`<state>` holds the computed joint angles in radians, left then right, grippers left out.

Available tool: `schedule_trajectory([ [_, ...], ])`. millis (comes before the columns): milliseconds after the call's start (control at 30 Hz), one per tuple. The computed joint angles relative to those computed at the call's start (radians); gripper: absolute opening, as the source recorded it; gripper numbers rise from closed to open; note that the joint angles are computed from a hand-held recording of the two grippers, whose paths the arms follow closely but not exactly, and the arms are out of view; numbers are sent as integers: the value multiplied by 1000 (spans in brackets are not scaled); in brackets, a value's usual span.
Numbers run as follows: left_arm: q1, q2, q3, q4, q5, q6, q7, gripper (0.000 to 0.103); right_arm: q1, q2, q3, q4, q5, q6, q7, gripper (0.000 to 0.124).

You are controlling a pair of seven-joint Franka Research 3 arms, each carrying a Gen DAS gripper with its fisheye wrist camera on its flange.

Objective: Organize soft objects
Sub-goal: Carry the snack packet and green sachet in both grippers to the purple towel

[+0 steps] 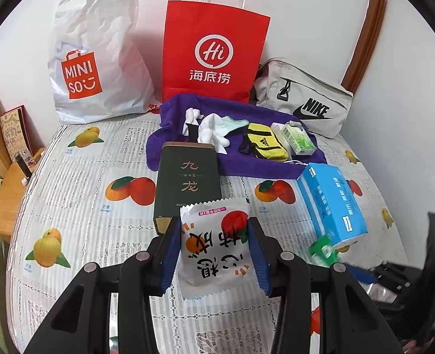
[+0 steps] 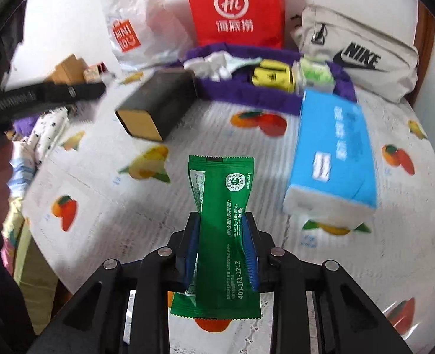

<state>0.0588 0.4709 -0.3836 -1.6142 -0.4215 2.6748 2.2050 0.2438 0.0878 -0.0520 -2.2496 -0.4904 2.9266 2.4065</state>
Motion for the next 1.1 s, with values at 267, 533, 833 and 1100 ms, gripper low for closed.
schedule_trajectory([
  [267, -29, 16, 17, 52, 39, -27, -46, 42, -47, -33, -5, 39, -69, 10, 4, 28],
  [533, -68, 61, 33, 137, 109, -50, -120, 42, -85, -11, -11, 77, 24, 33, -112, 28],
  [833, -97, 137, 42, 263, 180, -89, -186, 42, -82, 44, -42, 147, 151, 48, -246, 29],
  [1100, -136, 231, 51, 418, 237, -150, -228, 42, -72, 103, -69, 223, 248, 41, -346, 29],
])
